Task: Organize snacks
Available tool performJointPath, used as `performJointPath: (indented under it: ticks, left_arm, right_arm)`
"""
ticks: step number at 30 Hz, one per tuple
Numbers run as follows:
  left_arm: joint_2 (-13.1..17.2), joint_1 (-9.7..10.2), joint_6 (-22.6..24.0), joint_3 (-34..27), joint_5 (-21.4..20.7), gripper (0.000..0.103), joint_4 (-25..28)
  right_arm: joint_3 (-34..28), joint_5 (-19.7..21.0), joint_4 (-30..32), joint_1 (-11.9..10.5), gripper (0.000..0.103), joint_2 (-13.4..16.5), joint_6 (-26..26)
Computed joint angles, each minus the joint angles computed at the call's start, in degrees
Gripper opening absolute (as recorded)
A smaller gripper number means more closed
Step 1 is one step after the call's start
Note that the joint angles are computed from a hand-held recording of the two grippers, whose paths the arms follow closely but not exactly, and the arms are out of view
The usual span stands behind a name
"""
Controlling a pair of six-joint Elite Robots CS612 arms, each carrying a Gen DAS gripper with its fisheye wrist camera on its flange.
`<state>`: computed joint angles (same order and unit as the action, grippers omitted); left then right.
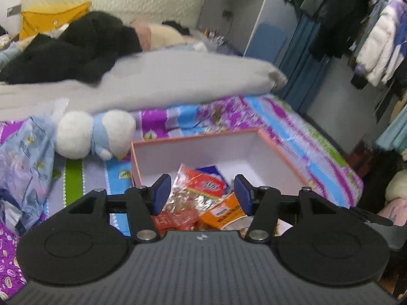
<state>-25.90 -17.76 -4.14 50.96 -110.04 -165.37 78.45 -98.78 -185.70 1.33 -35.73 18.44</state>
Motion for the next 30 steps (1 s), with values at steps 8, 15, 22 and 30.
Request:
performJointPath:
  ticks: [8, 15, 22, 30]
  left_arm:
    - [-7.0, 1.05, 1.8, 10.4, -2.9, 0.061, -9.3]
    - [-12.9, 1.98, 1.5, 20.3, -3.4, 0.084, -19.1]
    - [-17.9, 2.87, 2.5, 29.9, -3.8, 0.1, -25.5]
    - [-20.5, 3.71, 2.8, 37.0, -2.6, 0.102, -29.0]
  right_arm:
    - [4.9, -4.9, -8.2, 2.2, 0.071, -4.4, -1.2]
    - [8.2, -8.1, -14.5, 4.5, 0.071, -6.9, -3.0]
    - [12.5, -10.1, -18.0, 6.2, 0.071, -8.9, -2.7]
    - [16.5, -13.3, -19.6, 8.1, 0.071, -9.6, -2.8]
